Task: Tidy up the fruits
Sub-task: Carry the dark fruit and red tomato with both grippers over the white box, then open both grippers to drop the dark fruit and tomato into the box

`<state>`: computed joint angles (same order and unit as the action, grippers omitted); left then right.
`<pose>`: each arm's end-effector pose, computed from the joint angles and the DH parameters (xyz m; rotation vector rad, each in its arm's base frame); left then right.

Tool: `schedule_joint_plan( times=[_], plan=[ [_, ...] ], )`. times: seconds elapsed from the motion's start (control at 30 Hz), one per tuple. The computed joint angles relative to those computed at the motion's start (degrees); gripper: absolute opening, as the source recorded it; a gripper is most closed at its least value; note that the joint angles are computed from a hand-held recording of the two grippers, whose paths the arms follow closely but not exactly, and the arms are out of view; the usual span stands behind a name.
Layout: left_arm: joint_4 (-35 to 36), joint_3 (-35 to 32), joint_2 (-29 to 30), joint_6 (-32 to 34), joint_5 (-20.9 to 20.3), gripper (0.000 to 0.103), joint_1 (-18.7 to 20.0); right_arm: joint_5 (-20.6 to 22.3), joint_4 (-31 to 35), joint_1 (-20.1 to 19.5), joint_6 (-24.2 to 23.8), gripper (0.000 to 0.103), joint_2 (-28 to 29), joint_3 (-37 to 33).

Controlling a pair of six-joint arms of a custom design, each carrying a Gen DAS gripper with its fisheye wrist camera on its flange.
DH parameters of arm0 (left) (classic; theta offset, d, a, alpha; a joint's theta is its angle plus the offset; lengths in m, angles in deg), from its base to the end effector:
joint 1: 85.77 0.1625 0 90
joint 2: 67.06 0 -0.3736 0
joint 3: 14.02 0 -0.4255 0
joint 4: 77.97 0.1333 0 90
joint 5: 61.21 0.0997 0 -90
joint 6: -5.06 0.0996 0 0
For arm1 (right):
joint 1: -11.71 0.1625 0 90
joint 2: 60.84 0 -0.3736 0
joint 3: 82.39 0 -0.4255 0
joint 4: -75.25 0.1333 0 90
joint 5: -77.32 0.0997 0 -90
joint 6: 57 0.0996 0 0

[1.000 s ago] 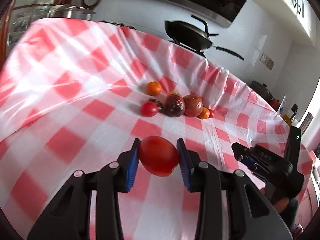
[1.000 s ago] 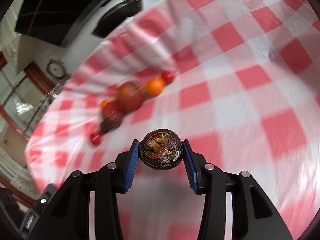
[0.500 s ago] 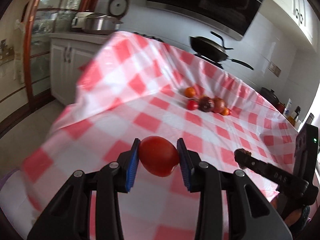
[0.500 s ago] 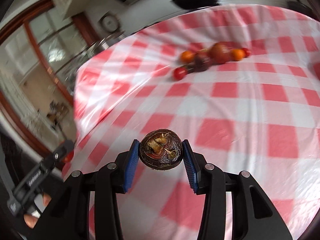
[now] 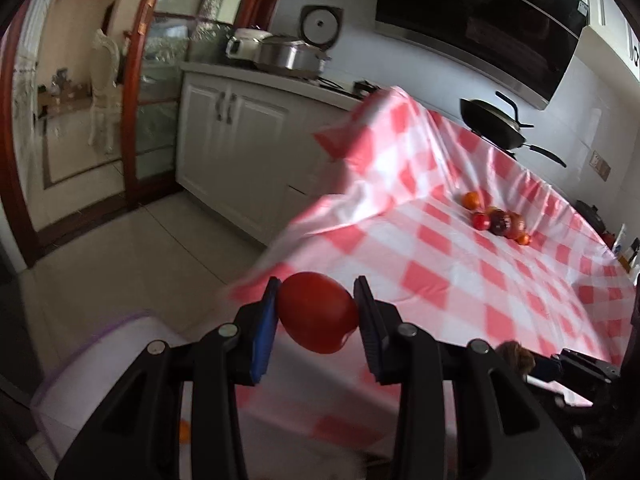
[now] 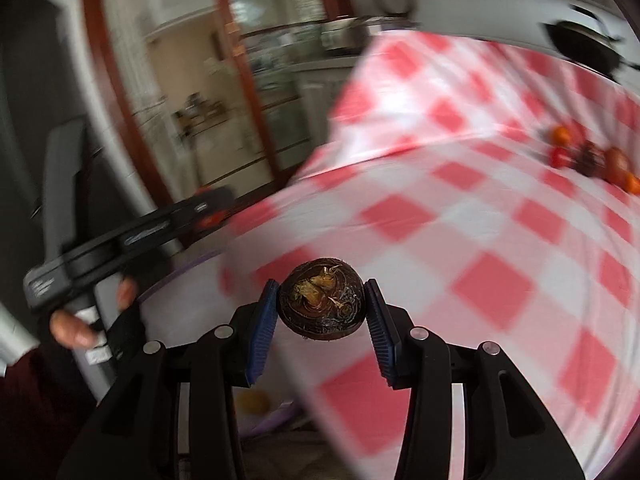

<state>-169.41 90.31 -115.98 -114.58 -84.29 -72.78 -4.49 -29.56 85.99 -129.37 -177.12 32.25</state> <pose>-0.4504 -0.3347 -0.0098 -0.0985 2.0763 -1.4335 0.0381 -0.4091 0.4433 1.4552 -2.6342 0.4624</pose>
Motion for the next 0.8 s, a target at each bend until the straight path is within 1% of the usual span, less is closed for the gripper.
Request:
schedule_joint_plan(
  times=[0.03, 0.07, 0.17, 0.23, 0.33, 0.47, 0.57, 0.63, 0.7, 0.8],
  plan=[
    [3.93, 0.47, -0.7, -3.44, -0.67, 0.038, -0.77, 0.01, 1.37, 0.23, -1.74, 0.043, -0.91, 0.97],
    [6.83, 1.06, -1.41, -6.33, -1.54, 0.038, -1.54, -0.23, 2.75, 0.41, -4.55, 0.043, -2.46, 2.42],
    [11.89, 3.17, -3.58, -12.74, -5.53, 0.038, -3.22, -2.15, 4.68, 1.17, -10.45, 0.043, -5.9, 6.14],
    [13.46, 4.82, -4.73, -16.16, -8.29, 0.038, -4.05, -4.44, 6.26, 1.7, -12.55, 0.043, -7.04, 7.89],
    [13.32, 7.53, -6.18, -19.29, -11.58, 0.038, -4.72, -7.83, 6.82, 1.94, -15.71, 0.043, -8.19, 10.06],
    [11.77, 8.63, -5.98, -18.01, -15.96, 0.038, -3.24, -11.01, 7.34, 2.82, -17.66, 0.043, -8.91, 11.83],
    [10.02, 9.79, -5.76, -16.99, -17.98, 0.038, -2.73, -13.88, 6.6, 3.51, -17.6, 0.043, -8.56, 13.05],
    [8.65, 11.01, -6.02, -16.42, -19.96, 0.038, -2.29, -17.95, 4.54, 5.04, -15.66, 0.043, -6.64, 13.99],
    [5.44, 12.75, -6.95, -15.07, -21.31, 0.038, -1.51, -21.79, 2.59, 6.56, -14.14, 0.043, -5.13, 15.35],
    [-0.17, 15.23, -8.17, -12.36, -23.6, 0.038, 0.37, -28.31, -1.87, 9.21, -13.98, 0.043, -3.19, 18.92]
  ],
)
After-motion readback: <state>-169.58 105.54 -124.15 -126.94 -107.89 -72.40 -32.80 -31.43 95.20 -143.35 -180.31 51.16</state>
